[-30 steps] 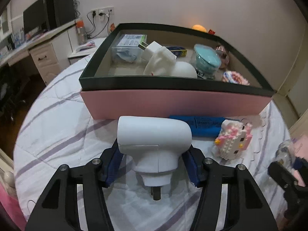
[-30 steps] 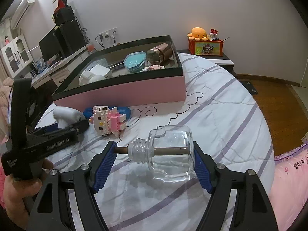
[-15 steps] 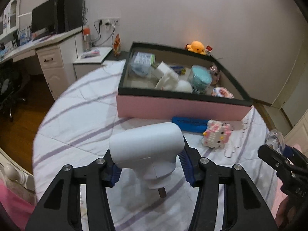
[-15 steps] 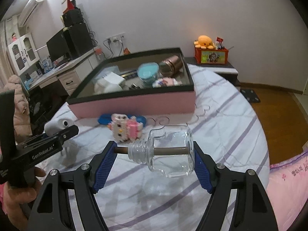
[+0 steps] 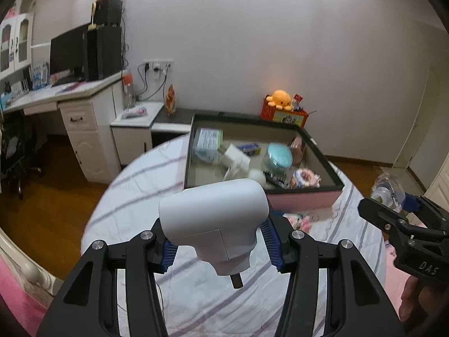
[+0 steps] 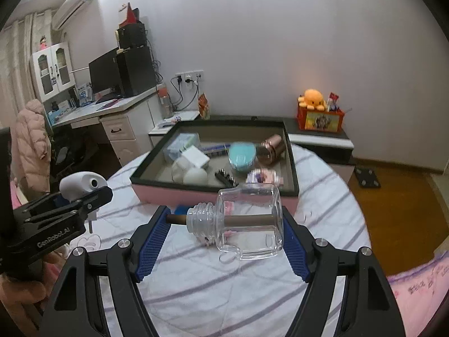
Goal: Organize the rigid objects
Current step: 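Lift the plug adapter and glass bottle and carry both over the tray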
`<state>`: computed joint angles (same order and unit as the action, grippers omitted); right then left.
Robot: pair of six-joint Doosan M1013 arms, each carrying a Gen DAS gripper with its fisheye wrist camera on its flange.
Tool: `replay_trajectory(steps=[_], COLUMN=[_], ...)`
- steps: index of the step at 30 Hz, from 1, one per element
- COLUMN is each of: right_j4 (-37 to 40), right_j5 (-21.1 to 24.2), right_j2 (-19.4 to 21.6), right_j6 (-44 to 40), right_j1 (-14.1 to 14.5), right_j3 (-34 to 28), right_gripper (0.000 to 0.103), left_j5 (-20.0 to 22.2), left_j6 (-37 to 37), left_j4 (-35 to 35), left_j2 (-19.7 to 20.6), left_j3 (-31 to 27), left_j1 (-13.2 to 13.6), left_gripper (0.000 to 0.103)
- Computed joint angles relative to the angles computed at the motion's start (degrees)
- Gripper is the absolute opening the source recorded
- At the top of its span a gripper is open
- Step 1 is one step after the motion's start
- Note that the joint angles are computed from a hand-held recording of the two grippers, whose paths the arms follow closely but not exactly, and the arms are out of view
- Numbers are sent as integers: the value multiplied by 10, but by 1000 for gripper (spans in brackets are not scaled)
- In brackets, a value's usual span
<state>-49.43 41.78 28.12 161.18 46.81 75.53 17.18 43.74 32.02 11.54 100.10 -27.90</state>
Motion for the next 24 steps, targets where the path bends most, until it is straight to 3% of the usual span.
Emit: replay_trajectory(steps=[7, 13, 24], right_j4=[6, 72, 237], right_j5=[8, 22, 68], right_j2=[11, 41, 116], right_j6=[-49, -126, -229], right_j1=[-15, -43, -103], right_j3=[-38, -95, -182], right_gripper=[76, 76, 76], left_j5=[5, 19, 98], left_j6=[2, 101, 224], left_j4=[23, -67, -195], left_j2=[14, 54, 152], left_j3=[-40, -96, -202], left_j1=[-1, 6, 19], left_gripper=[52, 52, 53])
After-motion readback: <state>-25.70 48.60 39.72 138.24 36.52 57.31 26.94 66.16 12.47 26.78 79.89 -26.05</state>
